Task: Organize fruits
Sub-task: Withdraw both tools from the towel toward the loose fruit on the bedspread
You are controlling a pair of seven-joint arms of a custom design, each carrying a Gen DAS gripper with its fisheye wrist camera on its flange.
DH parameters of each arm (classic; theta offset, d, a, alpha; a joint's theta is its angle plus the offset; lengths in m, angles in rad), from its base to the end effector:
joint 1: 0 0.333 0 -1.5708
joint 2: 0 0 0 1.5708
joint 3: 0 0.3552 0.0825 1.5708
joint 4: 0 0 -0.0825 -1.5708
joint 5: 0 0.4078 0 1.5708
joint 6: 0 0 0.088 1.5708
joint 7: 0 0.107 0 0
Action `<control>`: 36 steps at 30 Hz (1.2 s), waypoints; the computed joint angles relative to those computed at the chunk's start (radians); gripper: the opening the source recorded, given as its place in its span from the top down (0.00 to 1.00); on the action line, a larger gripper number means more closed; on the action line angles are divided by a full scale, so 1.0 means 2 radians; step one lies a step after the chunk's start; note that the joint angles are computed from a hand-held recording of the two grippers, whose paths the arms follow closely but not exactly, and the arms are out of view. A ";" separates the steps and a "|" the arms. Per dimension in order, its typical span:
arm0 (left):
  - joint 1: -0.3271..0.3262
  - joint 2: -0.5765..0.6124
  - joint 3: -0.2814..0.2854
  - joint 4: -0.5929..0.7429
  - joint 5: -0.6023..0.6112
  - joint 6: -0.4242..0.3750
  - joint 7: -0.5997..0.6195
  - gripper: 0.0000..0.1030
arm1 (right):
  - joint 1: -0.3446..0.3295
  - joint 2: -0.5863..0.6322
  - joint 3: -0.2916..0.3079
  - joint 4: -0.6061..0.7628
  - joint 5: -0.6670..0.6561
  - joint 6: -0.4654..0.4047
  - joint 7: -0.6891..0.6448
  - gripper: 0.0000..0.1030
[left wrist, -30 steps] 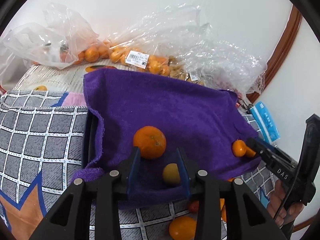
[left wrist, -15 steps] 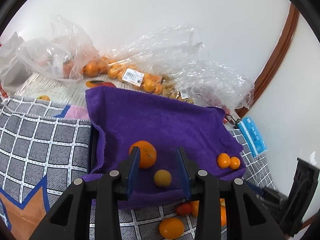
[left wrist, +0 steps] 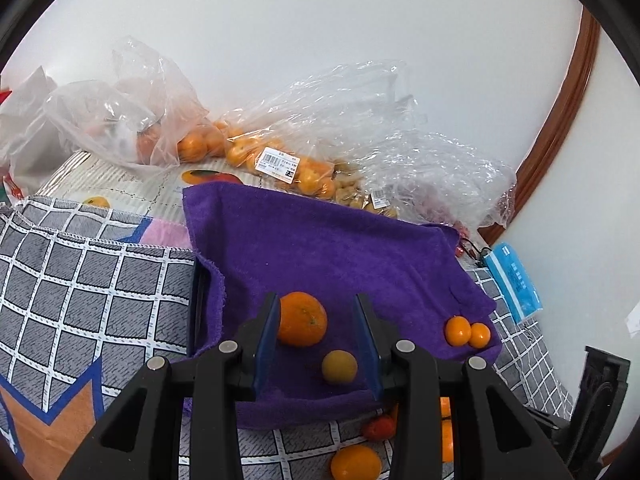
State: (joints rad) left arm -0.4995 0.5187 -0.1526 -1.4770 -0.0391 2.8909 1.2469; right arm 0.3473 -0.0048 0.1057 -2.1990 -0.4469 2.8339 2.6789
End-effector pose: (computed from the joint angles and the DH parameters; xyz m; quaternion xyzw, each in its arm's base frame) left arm 0.6474 -0.4546 0.5126 -0.5559 0.7074 -0.4278 0.0870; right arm 0.5221 0.2790 0.4801 -0.5701 0.7510 -0.1318 0.3059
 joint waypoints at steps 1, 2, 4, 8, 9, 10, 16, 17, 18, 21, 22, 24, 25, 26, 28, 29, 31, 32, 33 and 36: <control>-0.003 0.000 0.004 0.000 0.003 -0.001 -0.003 0.66 | -0.001 -0.007 0.000 -0.003 -0.022 -0.011 0.018 0.70; -0.005 0.001 0.007 0.002 0.006 -0.003 -0.006 0.66 | -0.002 -0.014 0.001 -0.005 -0.046 -0.027 0.038 0.70; -0.001 0.001 0.002 0.002 0.004 -0.004 -0.003 0.66 | -0.004 -0.027 0.004 -0.010 -0.061 -0.059 0.053 0.70; -0.002 -0.002 0.005 -0.002 0.005 0.003 -0.006 0.66 | -0.011 -0.048 0.006 -0.031 -0.055 -0.047 0.054 0.70; -0.003 -0.002 0.007 -0.003 0.006 0.005 -0.009 0.66 | -0.014 -0.050 0.010 -0.032 -0.065 -0.045 0.061 0.70; -0.002 -0.002 0.006 -0.003 0.005 0.005 -0.010 0.66 | -0.016 -0.051 0.013 -0.031 -0.078 -0.041 0.068 0.70; -0.003 0.001 0.009 0.000 0.006 -0.001 -0.018 0.66 | -0.012 -0.024 0.017 -0.010 -0.095 -0.057 0.057 0.70; -0.002 0.001 0.009 0.000 0.006 0.000 -0.019 0.66 | -0.011 -0.022 0.013 -0.014 -0.094 -0.040 0.054 0.69; 0.000 0.001 0.006 -0.001 0.006 0.003 -0.016 0.66 | -0.010 -0.018 0.010 -0.016 -0.082 -0.030 0.042 0.69; -0.003 0.000 0.008 -0.003 0.010 0.007 -0.014 0.66 | -0.009 -0.012 0.008 -0.015 -0.101 -0.019 0.051 0.68; -0.007 0.000 0.012 -0.003 0.015 0.008 -0.014 0.66 | -0.008 -0.010 0.007 -0.015 -0.105 -0.016 0.052 0.68; -0.021 -0.001 0.028 -0.004 0.032 0.011 -0.023 0.66 | -0.007 -0.007 0.005 -0.014 -0.108 -0.009 0.049 0.68; -0.026 -0.001 0.034 -0.004 0.039 0.012 -0.026 0.66 | -0.006 -0.003 0.004 -0.013 -0.097 -0.006 0.034 0.68; -0.029 -0.001 0.037 -0.004 0.045 0.010 -0.029 0.66 | -0.005 -0.001 0.004 -0.012 -0.092 -0.004 0.027 0.68; -0.029 -0.003 0.034 -0.005 0.051 0.010 -0.027 0.66 | -0.003 0.001 0.003 -0.010 -0.103 -0.003 0.031 0.71; -0.026 -0.004 0.030 -0.005 0.050 0.008 -0.024 0.66 | -0.003 0.002 0.002 -0.011 -0.103 0.006 0.027 0.77; -0.019 -0.008 0.018 -0.008 0.045 0.012 -0.016 0.66 | -0.002 0.000 0.001 -0.013 -0.102 0.008 0.025 0.78; -0.018 -0.009 0.016 -0.008 0.044 0.010 -0.013 0.66 | -0.002 -0.003 0.000 -0.015 -0.111 0.007 0.033 0.78; -0.016 -0.014 0.012 -0.011 0.043 0.002 -0.008 0.66 | -0.003 -0.008 0.000 -0.017 -0.130 0.003 0.051 0.78; 0.003 -0.035 -0.016 -0.039 0.021 -0.004 0.018 0.66 | -0.009 -0.025 0.007 -0.021 -0.196 -0.034 0.103 0.78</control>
